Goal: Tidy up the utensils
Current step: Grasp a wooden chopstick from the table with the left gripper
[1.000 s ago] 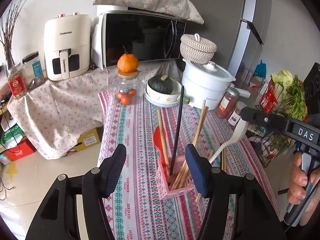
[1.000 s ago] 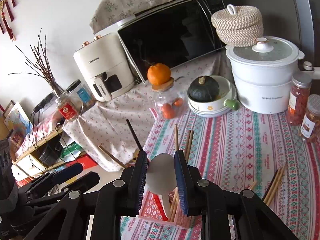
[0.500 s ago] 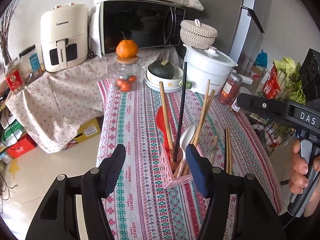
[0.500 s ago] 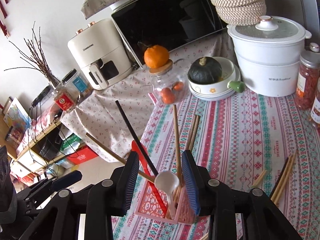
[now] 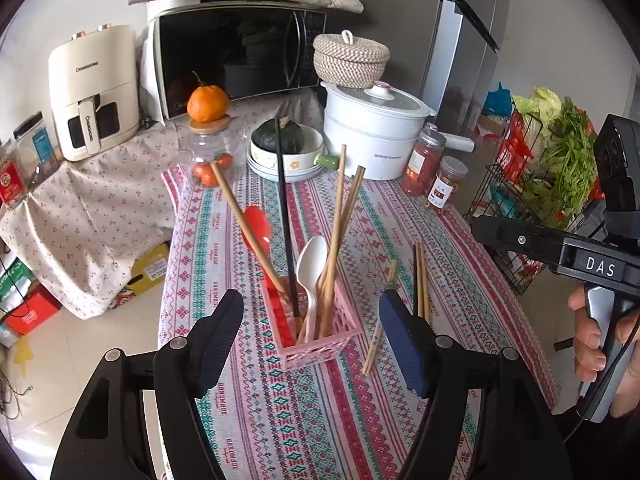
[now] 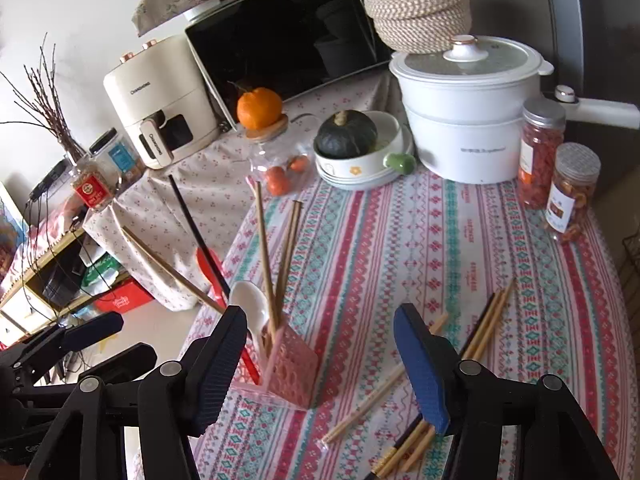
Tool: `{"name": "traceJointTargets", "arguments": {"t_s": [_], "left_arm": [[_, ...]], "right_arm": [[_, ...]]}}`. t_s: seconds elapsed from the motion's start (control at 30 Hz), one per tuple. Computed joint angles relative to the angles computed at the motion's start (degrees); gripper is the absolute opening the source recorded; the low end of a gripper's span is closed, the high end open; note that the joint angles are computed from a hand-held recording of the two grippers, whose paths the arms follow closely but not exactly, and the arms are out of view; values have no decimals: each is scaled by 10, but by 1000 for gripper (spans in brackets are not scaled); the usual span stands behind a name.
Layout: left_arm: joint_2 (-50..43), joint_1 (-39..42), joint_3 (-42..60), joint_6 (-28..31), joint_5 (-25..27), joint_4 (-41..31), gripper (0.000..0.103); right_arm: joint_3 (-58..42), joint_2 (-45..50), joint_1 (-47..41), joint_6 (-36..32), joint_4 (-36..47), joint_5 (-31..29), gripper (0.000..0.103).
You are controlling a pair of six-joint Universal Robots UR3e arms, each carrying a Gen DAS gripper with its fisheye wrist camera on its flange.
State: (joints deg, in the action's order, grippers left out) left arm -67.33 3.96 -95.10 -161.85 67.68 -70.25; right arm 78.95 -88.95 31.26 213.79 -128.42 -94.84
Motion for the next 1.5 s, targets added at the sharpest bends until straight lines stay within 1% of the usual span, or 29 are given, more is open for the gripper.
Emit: {"name": "traceJointTargets", "arguments": {"t_s": [0.07,0.13,0.23,0.47,0.6,0.77,0.87,0.9,0.93,0.97,1.03,1.1,1.2,1.3,1.47,1.5], "left_arm": [[-10,-29,4,-13,18,9,74],[-22,-59,9,-26,38,19,76],[-44,-102,16,-44,67,34,78],[-150,-213,88,-94,134,46,78],[-229,-285,146,-119,177,54,78],[-352,-346,251,-150,202,43,76],[-434,-364,325,-163,213,22,61],[-462,-366,352,-167,211,10,52],[-486,-366,374,-172,206,1,43],[-509,-364,395,-175,200,-8,38],[-552,-359,433,-185,184,-21,17],[-591,-352,470,-193,161,-34,8],[-647,-350,530,-200,144,-46,4],[-703,-357,604,-204,150,-72,3],[-801,-370,773,-204,168,-157,2],[-812,-372,792,-204,174,-160,2]], "right_arm": [[27,-25,-11,0,9,1,70],[56,-52,-25,0,18,0,76],[97,-92,-48,3,36,-5,81],[181,-173,-131,-7,84,16,82],[221,-213,-193,-17,107,50,82],[256,-249,-255,-33,129,83,82],[274,-265,-291,-42,143,102,82],[280,-272,-303,-47,149,113,82],[288,-279,-318,-53,154,125,82],[294,-283,-327,-55,158,132,82],[303,-289,-345,-66,166,143,82],[310,-293,-356,-76,172,143,82],[325,-304,-379,-92,181,152,82],[338,-314,-404,-107,191,168,82],[345,-320,-421,-121,198,178,82],[345,-320,-422,-122,199,180,82]]}}
